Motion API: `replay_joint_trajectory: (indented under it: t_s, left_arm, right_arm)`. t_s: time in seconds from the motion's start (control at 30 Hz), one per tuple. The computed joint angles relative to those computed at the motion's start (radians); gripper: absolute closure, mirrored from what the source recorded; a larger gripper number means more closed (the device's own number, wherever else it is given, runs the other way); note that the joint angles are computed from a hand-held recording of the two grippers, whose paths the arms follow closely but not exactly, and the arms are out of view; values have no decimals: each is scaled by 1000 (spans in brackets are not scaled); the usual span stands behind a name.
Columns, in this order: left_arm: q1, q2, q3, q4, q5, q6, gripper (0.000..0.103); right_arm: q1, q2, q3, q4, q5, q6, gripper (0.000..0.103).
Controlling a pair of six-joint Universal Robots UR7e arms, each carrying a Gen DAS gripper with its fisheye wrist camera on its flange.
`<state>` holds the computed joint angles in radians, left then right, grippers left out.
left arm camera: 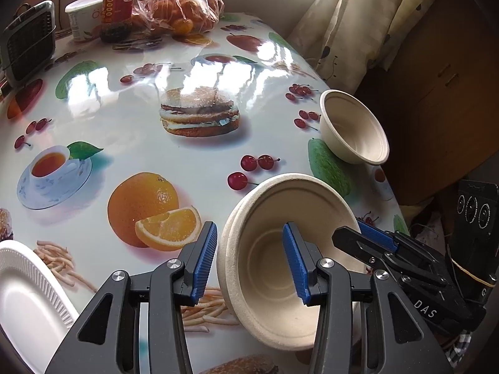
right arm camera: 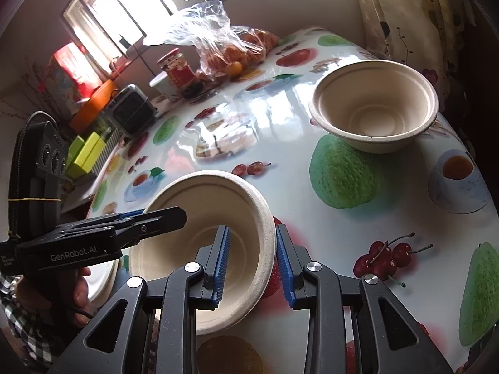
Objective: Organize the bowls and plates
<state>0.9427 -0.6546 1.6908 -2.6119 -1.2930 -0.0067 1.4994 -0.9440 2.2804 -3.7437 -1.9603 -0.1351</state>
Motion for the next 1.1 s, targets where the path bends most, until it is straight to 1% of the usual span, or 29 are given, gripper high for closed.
replay_joint_trajectory:
  t_s: [0.17,0.3,0.47,0.63,0.7,0.8,0.9,1.1]
  left_arm:
    - [-5,-2,-6,0,18,-1,58]
    - [-19,-8,-8,-5,39,4,58]
    - [-42,-4,-33,1,37,25,58]
    - [-68,18,-79,4,19,44,58]
    - [-77,33,-101,6,0,52,58]
    - [-90,54,-122,-18,-24,69,58]
    - [-100,79,-151,-13,-39,69,58]
    - [-113,141,-223,20,-21,85,58]
  right_arm:
    - [5,-3,4,-16,-5,-4,72]
    - [10,-12,12,-41,-19,-9,64]
    - [16,-45,22,-69,-44,-18,62]
    - [34,-88,27,-111,-96,-55,58]
    - [35,-103,29,-134,-116,-65,58]
    - [31,-123,30,-169,-157,-77,58]
    - [22,-142,29,-192,-191,-97,58]
    - [-3,-166,16,-211,-235,-133,58]
